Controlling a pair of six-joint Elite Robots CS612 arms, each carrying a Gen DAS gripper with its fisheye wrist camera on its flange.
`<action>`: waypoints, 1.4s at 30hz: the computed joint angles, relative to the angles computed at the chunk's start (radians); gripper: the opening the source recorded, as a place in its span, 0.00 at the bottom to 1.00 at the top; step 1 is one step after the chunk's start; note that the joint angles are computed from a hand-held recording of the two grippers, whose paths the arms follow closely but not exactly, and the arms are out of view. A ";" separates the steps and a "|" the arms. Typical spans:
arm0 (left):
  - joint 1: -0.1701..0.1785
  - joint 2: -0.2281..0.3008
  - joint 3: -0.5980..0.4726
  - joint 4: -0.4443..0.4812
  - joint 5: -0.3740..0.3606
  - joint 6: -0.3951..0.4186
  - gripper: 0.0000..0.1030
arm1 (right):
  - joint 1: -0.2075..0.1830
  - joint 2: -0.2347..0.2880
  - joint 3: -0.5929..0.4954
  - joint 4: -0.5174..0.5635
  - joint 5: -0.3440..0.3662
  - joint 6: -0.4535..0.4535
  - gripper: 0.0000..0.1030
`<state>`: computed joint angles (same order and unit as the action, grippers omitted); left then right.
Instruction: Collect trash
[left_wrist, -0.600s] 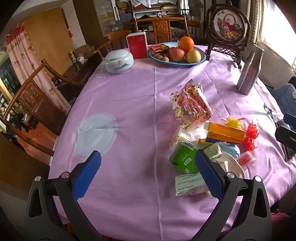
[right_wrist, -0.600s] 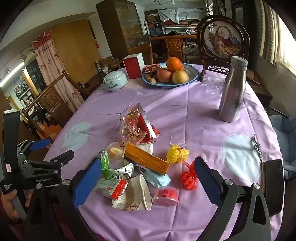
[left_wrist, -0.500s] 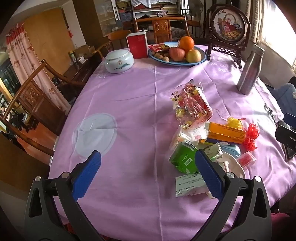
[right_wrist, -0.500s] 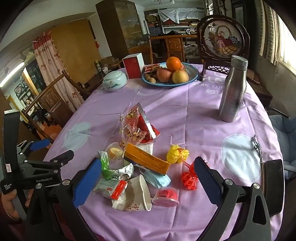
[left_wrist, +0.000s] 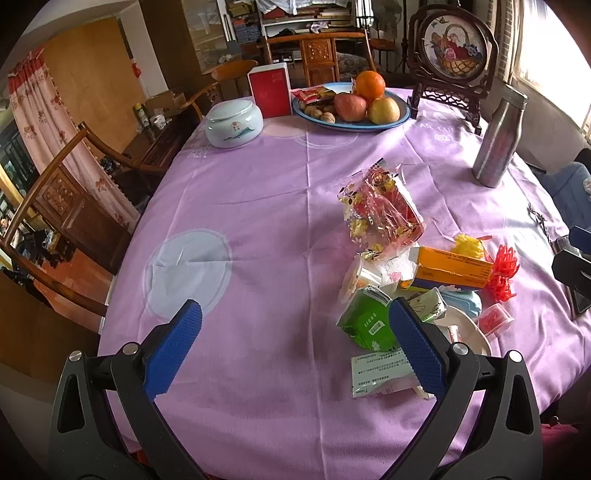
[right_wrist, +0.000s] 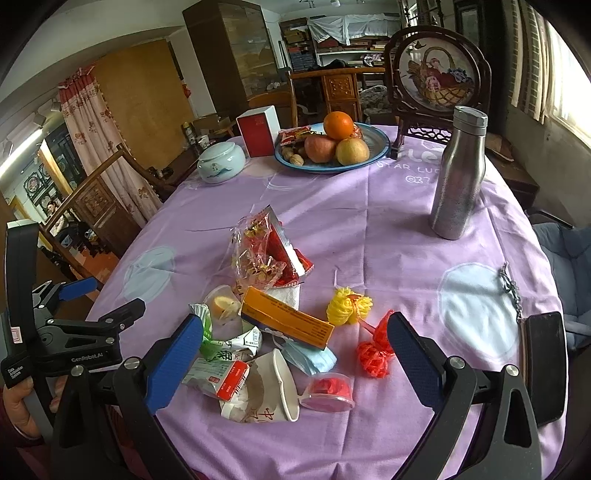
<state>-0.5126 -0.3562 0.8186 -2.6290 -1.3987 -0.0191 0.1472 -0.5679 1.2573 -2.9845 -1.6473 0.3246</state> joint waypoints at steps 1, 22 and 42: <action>0.000 0.001 -0.001 0.000 0.001 0.000 0.94 | -0.001 0.000 -0.001 0.003 0.004 0.003 0.95; -0.001 0.006 -0.007 0.011 0.009 0.001 0.94 | -0.011 0.006 -0.002 -0.007 0.066 0.052 0.95; 0.002 0.005 -0.010 0.031 0.008 0.000 0.94 | -0.014 0.011 0.007 -0.068 0.067 0.058 0.95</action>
<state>-0.5106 -0.3510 0.8086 -2.5981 -1.3911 -0.0188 0.1335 -0.5573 1.2647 -3.0530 -1.5807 0.3821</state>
